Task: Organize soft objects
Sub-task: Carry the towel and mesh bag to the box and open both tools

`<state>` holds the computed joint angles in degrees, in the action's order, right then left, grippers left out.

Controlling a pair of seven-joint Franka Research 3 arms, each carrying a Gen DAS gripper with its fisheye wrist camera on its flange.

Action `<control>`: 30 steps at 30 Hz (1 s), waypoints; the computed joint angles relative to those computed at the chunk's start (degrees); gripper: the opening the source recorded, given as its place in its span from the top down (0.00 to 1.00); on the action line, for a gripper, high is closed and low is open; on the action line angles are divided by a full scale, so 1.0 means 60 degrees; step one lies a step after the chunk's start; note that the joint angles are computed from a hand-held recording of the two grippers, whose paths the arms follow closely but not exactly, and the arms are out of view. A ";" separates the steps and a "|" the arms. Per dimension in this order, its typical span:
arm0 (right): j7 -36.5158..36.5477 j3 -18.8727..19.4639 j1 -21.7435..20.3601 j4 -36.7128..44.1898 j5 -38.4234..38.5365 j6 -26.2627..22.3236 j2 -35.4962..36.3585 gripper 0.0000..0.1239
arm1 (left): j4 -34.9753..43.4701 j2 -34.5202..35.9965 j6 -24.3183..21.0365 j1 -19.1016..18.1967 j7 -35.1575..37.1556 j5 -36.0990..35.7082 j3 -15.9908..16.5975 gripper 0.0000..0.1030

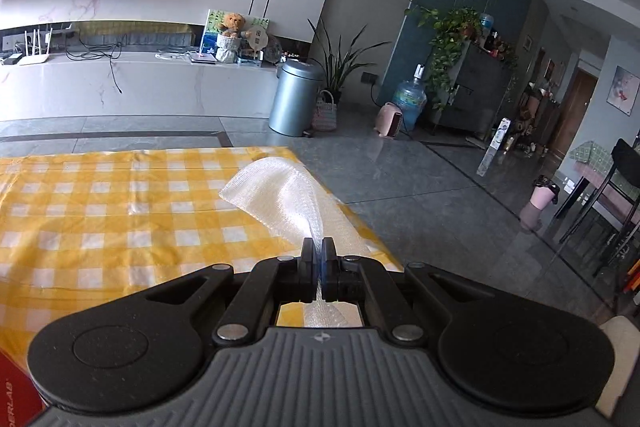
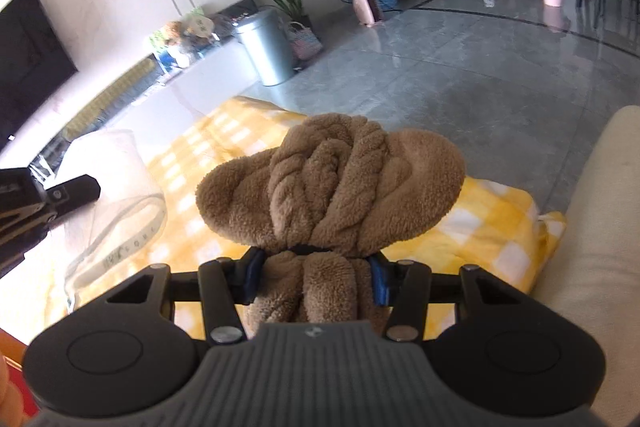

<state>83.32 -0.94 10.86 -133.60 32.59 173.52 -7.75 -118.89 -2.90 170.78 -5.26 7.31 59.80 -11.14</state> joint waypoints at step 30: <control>-0.5909 0.2071 0.3819 0.2087 0.5186 -0.5073 -0.0417 0.59 | -0.7506 -1.1252 -0.1968 0.3033 0.4661 -0.4536 0.2529 0.98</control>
<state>47.86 11.49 33.77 -121.07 63.71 143.08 -10.25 -163.92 -70.41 158.97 12.94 35.27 32.59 4.03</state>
